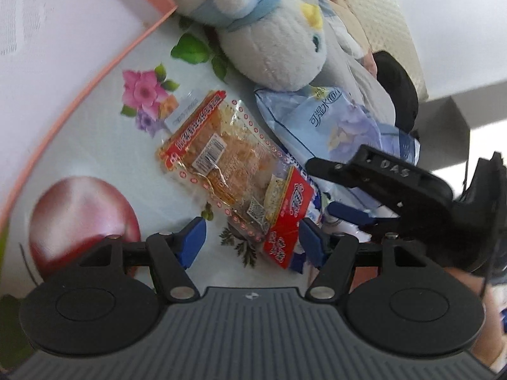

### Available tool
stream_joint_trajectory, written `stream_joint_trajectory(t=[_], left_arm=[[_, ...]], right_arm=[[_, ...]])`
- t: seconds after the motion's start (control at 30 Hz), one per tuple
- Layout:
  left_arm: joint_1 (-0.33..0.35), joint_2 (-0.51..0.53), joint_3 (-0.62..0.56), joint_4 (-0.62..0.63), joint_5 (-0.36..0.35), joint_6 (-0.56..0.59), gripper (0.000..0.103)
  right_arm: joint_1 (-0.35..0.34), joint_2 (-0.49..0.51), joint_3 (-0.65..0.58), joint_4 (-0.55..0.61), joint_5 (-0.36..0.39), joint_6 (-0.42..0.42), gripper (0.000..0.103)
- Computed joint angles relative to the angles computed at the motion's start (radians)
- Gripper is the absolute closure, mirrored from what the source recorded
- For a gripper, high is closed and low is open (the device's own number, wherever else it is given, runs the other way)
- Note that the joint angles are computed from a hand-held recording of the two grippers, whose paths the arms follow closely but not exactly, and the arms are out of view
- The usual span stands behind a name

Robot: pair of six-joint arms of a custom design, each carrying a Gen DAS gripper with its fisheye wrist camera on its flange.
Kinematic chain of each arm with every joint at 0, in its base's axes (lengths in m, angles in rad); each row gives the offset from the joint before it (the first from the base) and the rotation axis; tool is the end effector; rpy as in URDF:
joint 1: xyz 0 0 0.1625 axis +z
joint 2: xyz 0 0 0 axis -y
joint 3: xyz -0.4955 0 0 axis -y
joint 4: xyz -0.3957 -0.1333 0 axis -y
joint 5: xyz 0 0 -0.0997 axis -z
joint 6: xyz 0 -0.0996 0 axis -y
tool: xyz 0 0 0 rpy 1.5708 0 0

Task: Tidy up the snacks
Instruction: 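Close left tool on orange bread packet while right tool lowers onto blue spicy-strip packet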

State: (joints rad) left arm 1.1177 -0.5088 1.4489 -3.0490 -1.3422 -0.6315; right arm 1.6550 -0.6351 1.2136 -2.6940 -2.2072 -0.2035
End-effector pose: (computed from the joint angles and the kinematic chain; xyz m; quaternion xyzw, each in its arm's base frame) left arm -0.2107 -0.7888 0.0521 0.1155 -0.9512 0.2829 0.0421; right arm 0.1459 -0.8477 0.2233 0.0479 -0.9174 0.2371 0.3160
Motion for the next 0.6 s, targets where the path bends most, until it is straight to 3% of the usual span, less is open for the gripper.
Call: stream_joint_trajectory(t=[0.07, 0.13, 0.37, 0.43, 0.47, 0.6], left_arm=[[0.008, 0.007, -0.011, 0.005, -0.036, -0.034, 0.033], [0.011, 0.014, -0.022, 0.010, -0.052, -0.053, 0.033], [0.030, 0.038, -0.050, -0.010, -0.086, -0.161, 0.045], [0.034, 0.042, -0.060, -0.008, -0.094, -0.169, 0.045], [0.036, 0.046, -0.065, -0.014, -0.093, -0.175, 0.045], [0.037, 0.051, -0.066, -0.032, -0.080, -0.171, 0.050]], right_arm=[[-0.002, 0.010, -0.013, 0.012, -0.007, -0.001, 0.026], [-0.003, 0.018, -0.025, 0.020, -0.011, 0.000, 0.017], [-0.008, 0.065, -0.094, 0.081, -0.052, 0.024, 0.017], [-0.008, 0.076, -0.102, 0.068, -0.062, 0.004, 0.015], [-0.008, 0.082, -0.104, 0.058, -0.064, -0.017, 0.009], [-0.014, 0.095, -0.094, 0.016, -0.061, -0.063, 0.008]])
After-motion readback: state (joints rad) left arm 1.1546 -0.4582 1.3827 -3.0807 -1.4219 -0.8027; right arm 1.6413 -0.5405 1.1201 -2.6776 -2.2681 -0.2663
